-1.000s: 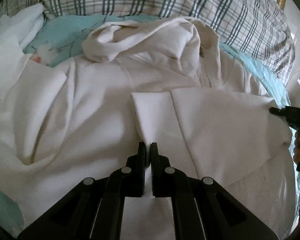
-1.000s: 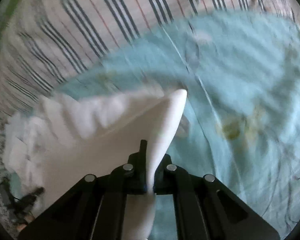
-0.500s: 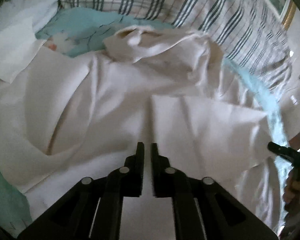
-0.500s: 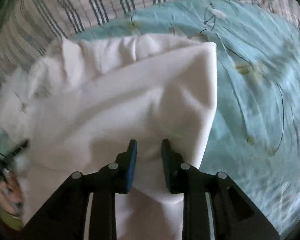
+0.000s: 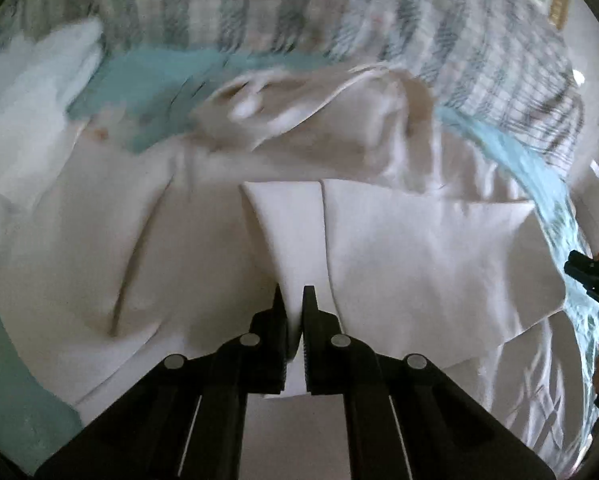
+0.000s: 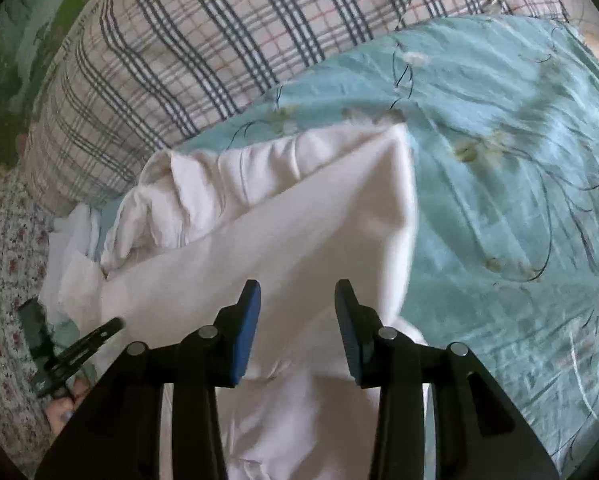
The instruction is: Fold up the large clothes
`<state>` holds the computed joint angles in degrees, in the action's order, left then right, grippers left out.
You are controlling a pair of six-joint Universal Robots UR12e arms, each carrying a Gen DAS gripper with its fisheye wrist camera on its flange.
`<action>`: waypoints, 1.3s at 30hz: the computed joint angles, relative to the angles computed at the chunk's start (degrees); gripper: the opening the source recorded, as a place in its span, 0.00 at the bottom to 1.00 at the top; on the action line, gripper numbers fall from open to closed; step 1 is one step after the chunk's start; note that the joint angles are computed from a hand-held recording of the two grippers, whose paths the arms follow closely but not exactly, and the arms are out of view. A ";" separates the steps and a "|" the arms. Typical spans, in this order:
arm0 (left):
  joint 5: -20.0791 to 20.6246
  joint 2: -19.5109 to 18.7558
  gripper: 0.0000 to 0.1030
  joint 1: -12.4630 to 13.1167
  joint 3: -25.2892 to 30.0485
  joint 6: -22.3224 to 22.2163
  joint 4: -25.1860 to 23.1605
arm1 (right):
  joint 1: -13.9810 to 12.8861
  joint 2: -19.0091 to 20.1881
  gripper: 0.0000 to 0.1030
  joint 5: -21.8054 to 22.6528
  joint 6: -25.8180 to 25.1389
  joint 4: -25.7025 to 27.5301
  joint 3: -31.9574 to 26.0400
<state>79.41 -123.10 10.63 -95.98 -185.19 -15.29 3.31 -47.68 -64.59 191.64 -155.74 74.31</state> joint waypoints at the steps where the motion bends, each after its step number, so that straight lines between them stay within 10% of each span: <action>1: -0.50 -0.10 0.03 0.38 -0.07 -0.80 -0.88 | 0.06 0.33 0.39 0.03 -0.15 0.47 -0.52; 9: -0.69 -0.24 0.04 0.73 -0.73 -2.60 -0.88 | 0.47 3.55 0.39 2.74 -2.37 3.52 -5.17; 14: 0.49 -0.26 0.07 0.35 -0.45 -1.20 -1.96 | 1.71 6.10 0.33 -10.74 -4.10 10.24 -9.47; 19: -1.18 2.56 0.15 2.17 -4.00 -3.69 1.64 | 0.92 2.28 0.36 -2.75 -1.83 3.80 -3.89; 25: 15.14 5.24 0.67 3.78 -5.99 -5.09 8.23 | 1.85 -1.79 0.44 7.24 -6.53 2.39 2.69; 33: 3.58 1.16 0.69 10.36 0.30 -16.24 3.03 | 4.01 -2.59 0.44 11.31 -8.85 6.58 5.32; 39: 5.47 -3.39 0.56 10.96 6.37 -19.80 0.16 | 4.75 -1.95 0.44 10.74 -9.79 9.03 4.20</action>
